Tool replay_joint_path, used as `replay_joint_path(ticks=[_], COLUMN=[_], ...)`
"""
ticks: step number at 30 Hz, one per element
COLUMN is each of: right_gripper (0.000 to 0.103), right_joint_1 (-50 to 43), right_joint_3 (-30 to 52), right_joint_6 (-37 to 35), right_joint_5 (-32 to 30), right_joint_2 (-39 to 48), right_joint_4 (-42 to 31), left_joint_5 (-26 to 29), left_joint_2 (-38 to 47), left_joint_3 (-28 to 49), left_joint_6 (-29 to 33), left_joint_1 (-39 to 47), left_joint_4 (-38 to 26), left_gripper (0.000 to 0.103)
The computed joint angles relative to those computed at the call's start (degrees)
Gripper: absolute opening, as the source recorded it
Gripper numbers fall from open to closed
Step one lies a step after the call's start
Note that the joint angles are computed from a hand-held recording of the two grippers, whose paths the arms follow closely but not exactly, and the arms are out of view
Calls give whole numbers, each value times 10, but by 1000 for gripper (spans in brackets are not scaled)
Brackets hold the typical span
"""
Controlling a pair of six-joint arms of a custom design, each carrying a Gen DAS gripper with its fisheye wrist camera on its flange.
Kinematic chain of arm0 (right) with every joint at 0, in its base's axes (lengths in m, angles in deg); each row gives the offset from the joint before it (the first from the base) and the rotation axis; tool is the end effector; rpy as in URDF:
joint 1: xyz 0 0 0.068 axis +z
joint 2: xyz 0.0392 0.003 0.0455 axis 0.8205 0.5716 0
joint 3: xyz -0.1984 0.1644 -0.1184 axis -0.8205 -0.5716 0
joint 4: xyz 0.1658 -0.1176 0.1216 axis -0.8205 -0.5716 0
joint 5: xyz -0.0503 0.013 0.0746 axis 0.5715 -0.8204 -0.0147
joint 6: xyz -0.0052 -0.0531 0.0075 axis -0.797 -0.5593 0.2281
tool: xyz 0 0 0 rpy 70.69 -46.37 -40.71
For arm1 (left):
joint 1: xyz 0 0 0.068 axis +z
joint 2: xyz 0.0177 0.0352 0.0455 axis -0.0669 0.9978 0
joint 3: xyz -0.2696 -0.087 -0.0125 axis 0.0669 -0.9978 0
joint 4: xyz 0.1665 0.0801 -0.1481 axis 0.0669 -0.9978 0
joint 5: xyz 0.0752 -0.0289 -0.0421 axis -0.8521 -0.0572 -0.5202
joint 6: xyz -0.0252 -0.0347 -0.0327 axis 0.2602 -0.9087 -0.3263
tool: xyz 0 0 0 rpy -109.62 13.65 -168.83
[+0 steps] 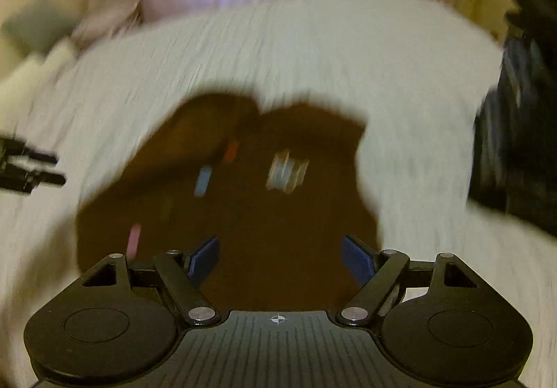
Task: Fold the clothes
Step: 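Shake out and lay the cardigan flat on the bed with both grippers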
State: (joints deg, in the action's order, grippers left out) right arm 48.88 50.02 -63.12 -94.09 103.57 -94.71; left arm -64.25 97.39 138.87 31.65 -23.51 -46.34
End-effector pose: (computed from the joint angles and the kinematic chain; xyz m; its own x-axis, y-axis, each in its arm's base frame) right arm 0.2298 -0.0145 0.2084 -0.8151 -0.1468 -0.5603 -0.2558 0.9591 0.1208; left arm 0.2992 -0.1090 0.2922 -0.7429 0.4989 -0.4463 0.5368 0.8423 0.0481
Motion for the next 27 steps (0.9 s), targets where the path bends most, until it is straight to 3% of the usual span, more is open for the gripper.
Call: replay_joint_path(ticks=[4,7,10,15,16,17,19,21,23,24,27], right_gripper=[80,80,80,80,80,80,80,80,43,11,10], right_joint_1=[54,95,86,-90,-129,-161,-208,-240,-265,-273,-275], right_joint_3=[-123,-186,-206,-199,-196,-193,-195,-197,-188,-172,-106], right_joint_6=[-49,-23,-10,34,45,53,61,86,113,117,111], right_joint_5=[35,80,94,-44,-71,-90,-128,-182,-231,-242,-235], right_joint_2=[-82,-100,-60,-10,-6,2,26,67,114,133,113], right_joint_4=[-43,-5,53,56,45,36,39,66,82,72,-8], left_joint_5=[-19,-58,-92,-86,-82,-71,-62,-61,-72,-81,-96], left_joint_2=[-35,-5,20,12,6,6,24,30,19,11,-19], left_joint_3=[-122,-143,-141,-138,-141,-138,-115,-97,-77,-68,1], left_joint_6=[1,5,11,55,66,75,85,93,122,138,169], left_joint_1=[-73,-100,-110,-94,-91,-88,-90,-97,-102,-104,-97], left_joint_4=[71,131,170,189,194,195,177,161,133,120,33], left_gripper=[54,59,60,60,52,33,4,4,3,3,3])
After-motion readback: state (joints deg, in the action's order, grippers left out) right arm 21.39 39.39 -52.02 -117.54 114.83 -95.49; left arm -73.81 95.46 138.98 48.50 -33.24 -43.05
